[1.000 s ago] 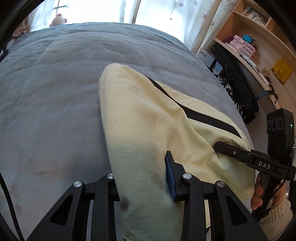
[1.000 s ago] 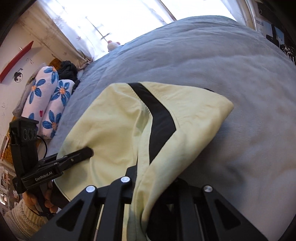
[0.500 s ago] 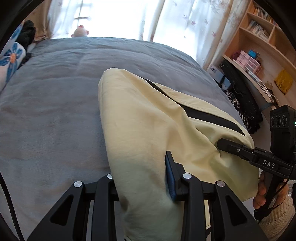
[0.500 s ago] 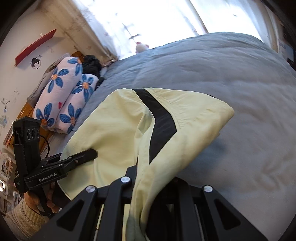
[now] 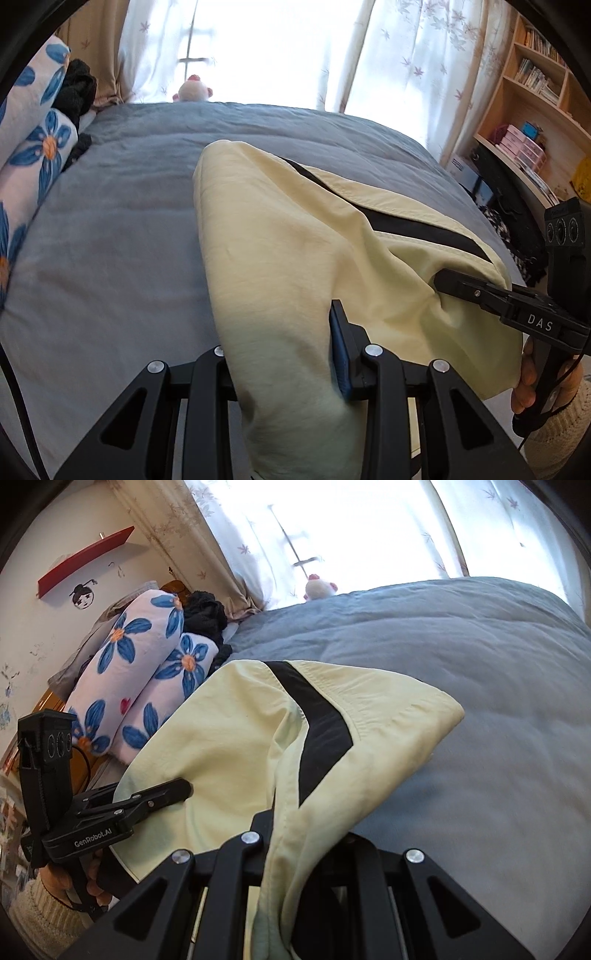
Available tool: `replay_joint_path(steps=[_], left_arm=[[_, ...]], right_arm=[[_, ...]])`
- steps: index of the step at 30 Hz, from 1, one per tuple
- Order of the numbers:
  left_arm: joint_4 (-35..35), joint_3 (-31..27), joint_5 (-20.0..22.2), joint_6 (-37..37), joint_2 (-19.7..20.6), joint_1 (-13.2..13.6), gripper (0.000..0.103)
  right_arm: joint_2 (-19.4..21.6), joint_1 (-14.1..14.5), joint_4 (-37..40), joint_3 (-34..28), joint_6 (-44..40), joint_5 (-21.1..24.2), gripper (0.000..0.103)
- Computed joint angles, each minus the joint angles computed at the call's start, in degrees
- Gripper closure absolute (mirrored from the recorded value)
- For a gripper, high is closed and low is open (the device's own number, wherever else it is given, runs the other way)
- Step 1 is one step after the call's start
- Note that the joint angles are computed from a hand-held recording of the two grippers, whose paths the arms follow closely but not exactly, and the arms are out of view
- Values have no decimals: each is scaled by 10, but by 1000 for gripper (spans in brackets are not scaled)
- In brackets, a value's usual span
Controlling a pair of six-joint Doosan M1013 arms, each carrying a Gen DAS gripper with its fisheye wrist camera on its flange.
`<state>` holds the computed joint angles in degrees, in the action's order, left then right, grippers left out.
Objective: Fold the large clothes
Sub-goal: 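Fold the bundle over once more with both tools and release it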
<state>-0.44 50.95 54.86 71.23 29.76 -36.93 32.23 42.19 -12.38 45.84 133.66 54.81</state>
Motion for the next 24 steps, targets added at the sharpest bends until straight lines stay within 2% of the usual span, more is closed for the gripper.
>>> replay_joint_path(steps=[5,10,13,17,18,20,21,22,23,24], left_arm=[[-30,-79,20,47,55,36,73],[-46,-153,46,81,108,61,72],[-63,-223,75,92,157,74,72],[-86,-272,100,93,204,86,71],[-89,-282,112,81,216,90,71],[-75,-264,106,59,220,92,65],[-65,-236,84,49,211,92,54],[-58,-206,58,38,199,94,40],[-48,-184,41,22,191,94,32],[-40,-163,25,3,183,96,23]], right_arm=[[66,-13,-3,-93,-10,10,93],[127,-25,-7,-176,-8,13,93],[157,-34,-4,-212,-1,15,93],[176,-49,17,-213,15,5,92],[186,-53,29,-221,4,15,92],[197,-57,37,-226,-9,26,91],[208,-58,34,-240,-9,50,88],[217,-58,29,-255,-3,69,84],[219,-60,36,-256,4,78,75],[210,-63,47,-234,14,68,71]])
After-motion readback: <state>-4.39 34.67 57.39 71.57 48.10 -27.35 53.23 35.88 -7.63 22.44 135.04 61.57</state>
